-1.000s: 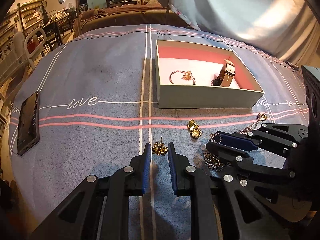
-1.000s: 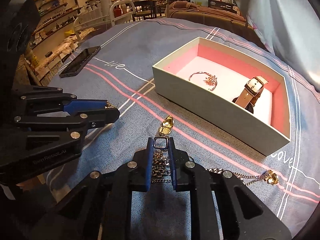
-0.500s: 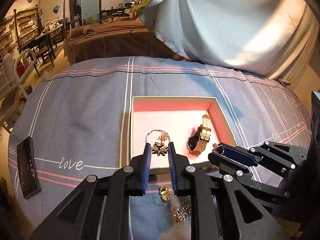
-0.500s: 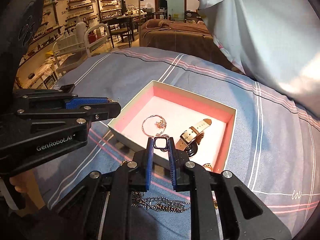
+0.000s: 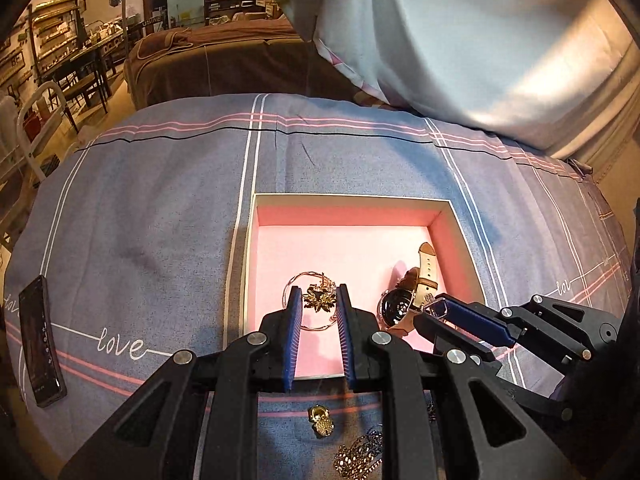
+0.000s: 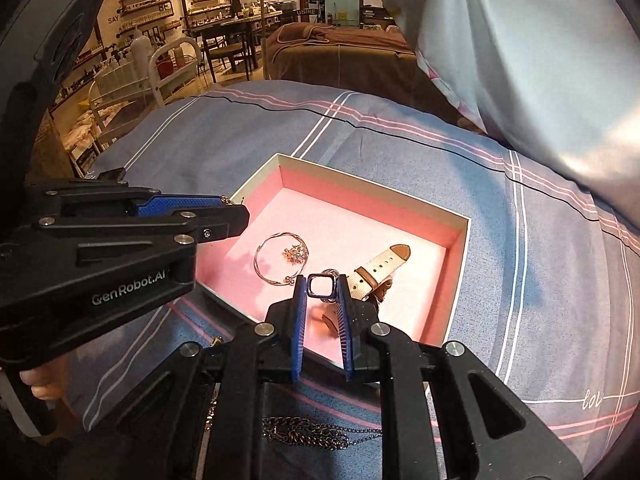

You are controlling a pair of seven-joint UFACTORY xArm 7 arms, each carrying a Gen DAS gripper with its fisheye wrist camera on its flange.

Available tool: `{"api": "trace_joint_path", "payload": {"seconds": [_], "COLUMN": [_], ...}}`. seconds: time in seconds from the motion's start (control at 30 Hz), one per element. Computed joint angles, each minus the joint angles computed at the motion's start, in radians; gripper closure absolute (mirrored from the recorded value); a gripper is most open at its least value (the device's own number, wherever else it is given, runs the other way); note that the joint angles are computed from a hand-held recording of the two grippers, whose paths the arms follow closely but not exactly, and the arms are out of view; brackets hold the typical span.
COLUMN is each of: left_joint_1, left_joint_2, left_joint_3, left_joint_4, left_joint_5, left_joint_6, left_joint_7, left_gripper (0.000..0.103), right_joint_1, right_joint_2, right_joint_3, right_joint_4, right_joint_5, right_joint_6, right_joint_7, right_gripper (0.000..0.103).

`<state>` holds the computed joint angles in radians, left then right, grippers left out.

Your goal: Organize jewelry

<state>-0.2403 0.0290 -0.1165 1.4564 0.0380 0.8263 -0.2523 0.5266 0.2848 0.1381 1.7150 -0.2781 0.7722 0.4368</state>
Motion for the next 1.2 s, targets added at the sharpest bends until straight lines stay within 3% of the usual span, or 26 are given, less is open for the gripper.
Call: {"api": "trace_joint_path", "payload": {"seconds": [0.2,0.23,0.27,0.33,0.43,0.57,0.63,0.73,0.8,0.87,1.0,1.1,1.2], "left_joint_1": [-0.001,-0.002,-0.003,0.0,0.001,-0.027,-0.036,-0.049,-0.044,-0.041,-0.036,-0.044,-0.053], "left_joint_2": [0.014,0.009,-0.002,-0.069,-0.186,-0.254,-0.233,-0.211,-0.234,-0.253,-0.248,-0.214,-0.207], "left_joint_3": [0.001,0.002,0.003,0.004,-0.003,-0.034,-0.066,-0.088,-0.096,-0.086,-0.075,-0.081,-0.094], "left_joint_4": [0.015,0.011,0.005,-0.07,-0.206,-0.337,-0.356,-0.367,-0.392,-0.404,-0.392,-0.363,-0.356], "left_joint_5": [-0.001,0.01,0.037,0.082,0.057,-0.002,0.027,0.073,0.135,0.143,0.138,0.131,0.16], "left_joint_6": [0.007,0.008,0.014,-0.04,-0.078,-0.085,-0.086,-0.086,-0.096,-0.097,-0.092,-0.087,-0.099], "left_joint_7": [-0.001,-0.009,-0.031,-0.07,-0.022,0.043,0.017,-0.023,-0.069,-0.07,-0.052,-0.05,-0.076], "left_gripper": [0.085,0.073,0.041,0.018,0.017,0.016,0.016,0.018,0.018,0.018,0.018,0.018,0.018], "right_joint_1": [0.008,0.015,0.033,0.06,0.017,-0.052,-0.08,-0.116,-0.111,-0.102,-0.129,-0.152,-0.162], "right_joint_2": [0.012,0.013,0.005,-0.081,-0.275,-0.416,-0.408,-0.353,-0.319,-0.326,-0.384,-0.391,-0.382], "right_joint_3": [-0.004,-0.008,-0.022,-0.046,-0.032,-0.008,0.014,0.071,0.084,0.095,0.099,0.096,0.094], "right_joint_4": [0.012,0.021,0.02,-0.093,-0.364,-0.597,-0.622,-0.6,-0.59,-0.604,-0.638,-0.642,-0.637], "right_joint_5": [-0.015,-0.027,-0.076,-0.215,-0.286,-0.302,-0.303,-0.395,-0.322,-0.336,-0.41,-0.368,-0.349], "right_joint_6": [0.026,0.063,0.101,0.079,-0.024,-0.057,-0.074,-0.091,-0.14,-0.19,-0.127,-0.096,-0.132], "right_joint_7": [0.003,0.004,0.034,0.14,0.262,0.376,0.399,0.466,0.388,0.366,0.506,0.454,0.429], "right_gripper": [0.087,0.077,0.056,0.039,0.035,0.033,0.033,0.033,0.033,0.033,0.032,0.032,0.032]}}
